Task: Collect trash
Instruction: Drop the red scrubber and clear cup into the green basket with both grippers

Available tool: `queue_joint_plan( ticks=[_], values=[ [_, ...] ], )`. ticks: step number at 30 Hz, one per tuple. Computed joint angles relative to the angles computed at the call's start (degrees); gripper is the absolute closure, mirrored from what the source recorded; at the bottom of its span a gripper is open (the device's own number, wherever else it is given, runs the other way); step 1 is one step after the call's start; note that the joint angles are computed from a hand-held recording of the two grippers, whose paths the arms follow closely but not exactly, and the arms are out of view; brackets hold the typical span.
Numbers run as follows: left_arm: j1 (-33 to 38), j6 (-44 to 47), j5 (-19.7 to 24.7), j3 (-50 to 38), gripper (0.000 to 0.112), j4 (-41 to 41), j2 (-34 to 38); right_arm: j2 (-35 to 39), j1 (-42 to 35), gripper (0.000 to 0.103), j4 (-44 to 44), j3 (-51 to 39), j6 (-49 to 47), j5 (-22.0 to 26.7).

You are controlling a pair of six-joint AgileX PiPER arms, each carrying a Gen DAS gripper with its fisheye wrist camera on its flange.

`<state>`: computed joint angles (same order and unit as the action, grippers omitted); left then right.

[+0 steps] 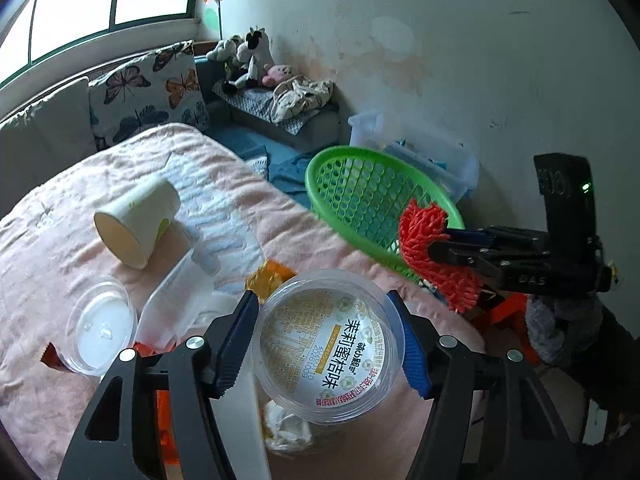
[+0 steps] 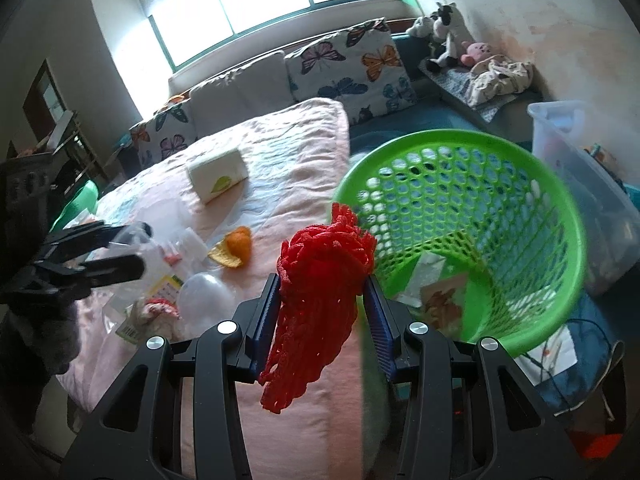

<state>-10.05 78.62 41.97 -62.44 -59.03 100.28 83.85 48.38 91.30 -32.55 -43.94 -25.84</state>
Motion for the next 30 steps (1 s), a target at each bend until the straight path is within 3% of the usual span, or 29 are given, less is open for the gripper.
queue_joint_plan(
  ticks=[10,23,27,30],
  values=[
    [-4.88,-9.48,0.08,-4.59,0.05,1.56,0.58,-2.01,-5.79,0.06,5.89,1.95,-9.06,-2.14],
    [-13.01,-21.17,-1.65,-12.99,0.05,7.68,5.35,-1.04,-19.04,0.058,-0.53,4.38,-9.08,3.28],
    [-15.39,-25.06,-1.77,-16.33,0.05,10.13,7.22,-0.24,-22.38,0.054,-4.69,4.8,-6.29,4.92],
    [-17.16,-28.19,-1.89,-18.83,0.05,12.16,8.75,-0.04,-23.77,0.045,-7.46,5.2,-3.95,5.37]
  ],
)
